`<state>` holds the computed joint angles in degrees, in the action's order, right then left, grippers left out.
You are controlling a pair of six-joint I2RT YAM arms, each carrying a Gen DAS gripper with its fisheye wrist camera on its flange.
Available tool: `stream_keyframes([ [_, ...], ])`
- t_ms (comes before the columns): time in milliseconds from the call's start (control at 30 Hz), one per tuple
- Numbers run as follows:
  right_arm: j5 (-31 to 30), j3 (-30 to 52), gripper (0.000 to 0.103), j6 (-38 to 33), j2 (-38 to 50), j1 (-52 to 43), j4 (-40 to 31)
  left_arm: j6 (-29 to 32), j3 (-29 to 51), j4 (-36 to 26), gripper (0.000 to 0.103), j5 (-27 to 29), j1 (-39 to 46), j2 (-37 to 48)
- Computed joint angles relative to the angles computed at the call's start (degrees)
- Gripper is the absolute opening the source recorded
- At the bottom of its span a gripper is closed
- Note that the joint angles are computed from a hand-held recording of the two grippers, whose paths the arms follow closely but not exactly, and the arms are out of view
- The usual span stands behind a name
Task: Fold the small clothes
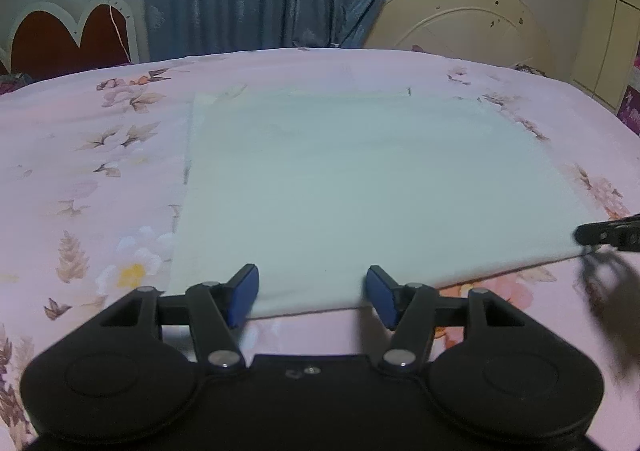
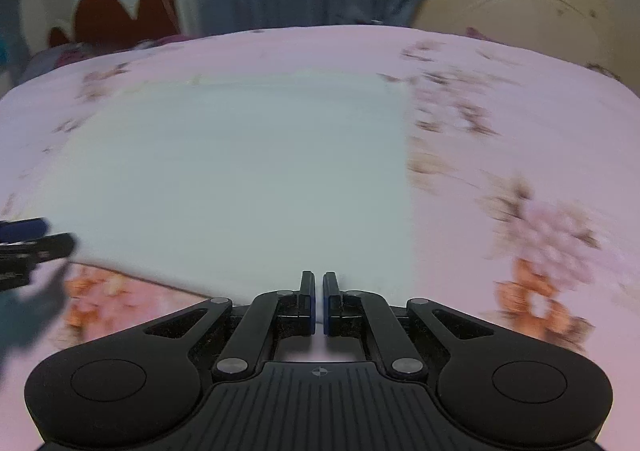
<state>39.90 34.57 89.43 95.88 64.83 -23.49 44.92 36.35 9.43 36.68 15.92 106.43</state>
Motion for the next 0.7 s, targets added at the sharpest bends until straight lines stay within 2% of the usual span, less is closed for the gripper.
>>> stream_keyframes([
  [200, 0.12, -3.39, 0.0, 3.86, -3.07, 2.17, -1.64, 0.87, 0.73, -0.43, 0.06, 0.56, 1.74, 0.67],
  [333, 0.53, -3.63, 0.0, 4.07, -3.77, 2.54, -1.97, 7.23, 0.99, -1.5, 0.059, 1.14, 4.84, 1.14],
  [400, 2.14, -3.5, 0.001, 5.51, -4.6, 3.65, -3.46, 8.24, 2.17, -5.04, 0.058, 1.27, 7.06, 0.7],
  [467, 4.1, -3.65, 0.001, 7.11, -6.04, 5.23, -4.67, 6.02, 6.36, -13.7, 0.056, 3.62, 10.26, 2.1],
  [567, 5.48, -3.69, 0.001, 6.49, -7.65, 5.37, -3.72, 2.64, 14.23, -28.81, 0.055, 11.56, 13.43, 7.79],
  [600, 5.49, -3.91, 0.001, 5.24, -8.06, 4.71, -2.03, 1.06, 15.67, -30.94, 0.055, 13.21, 13.37, 9.58],
  [700, 4.57, -4.74, 0.001, -0.22, -8.93, 1.59, 5.18, -9.4, 14.81, -24.37, 0.052, 16.48, 12.3, 11.6],
])
